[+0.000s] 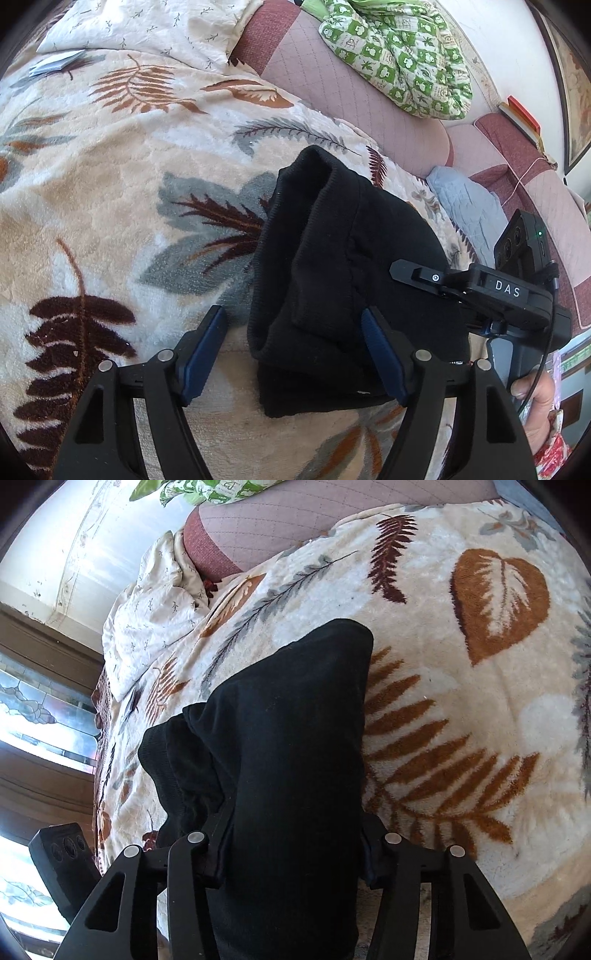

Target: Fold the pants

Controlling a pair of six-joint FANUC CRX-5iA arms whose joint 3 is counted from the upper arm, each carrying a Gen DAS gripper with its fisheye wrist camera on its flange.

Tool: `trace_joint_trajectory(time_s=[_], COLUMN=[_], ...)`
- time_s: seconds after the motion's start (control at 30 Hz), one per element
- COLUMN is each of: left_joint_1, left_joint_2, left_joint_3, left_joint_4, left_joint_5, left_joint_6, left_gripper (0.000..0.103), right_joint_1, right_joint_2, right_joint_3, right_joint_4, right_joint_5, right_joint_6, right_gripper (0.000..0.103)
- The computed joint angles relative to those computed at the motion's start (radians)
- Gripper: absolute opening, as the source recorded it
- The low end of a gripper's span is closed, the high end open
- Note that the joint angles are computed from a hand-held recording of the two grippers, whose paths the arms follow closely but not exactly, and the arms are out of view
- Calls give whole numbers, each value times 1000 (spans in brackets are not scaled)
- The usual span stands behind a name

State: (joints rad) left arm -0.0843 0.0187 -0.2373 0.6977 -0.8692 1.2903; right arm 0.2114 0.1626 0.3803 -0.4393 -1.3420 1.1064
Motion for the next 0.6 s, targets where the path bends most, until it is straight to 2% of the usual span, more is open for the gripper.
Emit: trace_joint_trajectory(time_s=[0.27,0.4,0.47,0.6], left_joint_1=[-1,-1,5,12], left_joint_2=[0,0,-4,5], left_joint_3=[-1,-9,-47,-109], left_joint_4=[-3,17,98,268], left_joint_5=[1,8,23,43], left_joint_6=[-1,-12,-62,-155], left_gripper=[75,76,81,82], right_joint_1=[1,7,10,-5], right_joint_2=[1,5,0,-18], right_joint_3=[0,-3,-13,-48], right_joint_4=[6,17,22,-6], right_joint_5=[-2,5,13,46], right_joint_6=[-2,-7,-12,-9], right_gripper=[55,59,61,66])
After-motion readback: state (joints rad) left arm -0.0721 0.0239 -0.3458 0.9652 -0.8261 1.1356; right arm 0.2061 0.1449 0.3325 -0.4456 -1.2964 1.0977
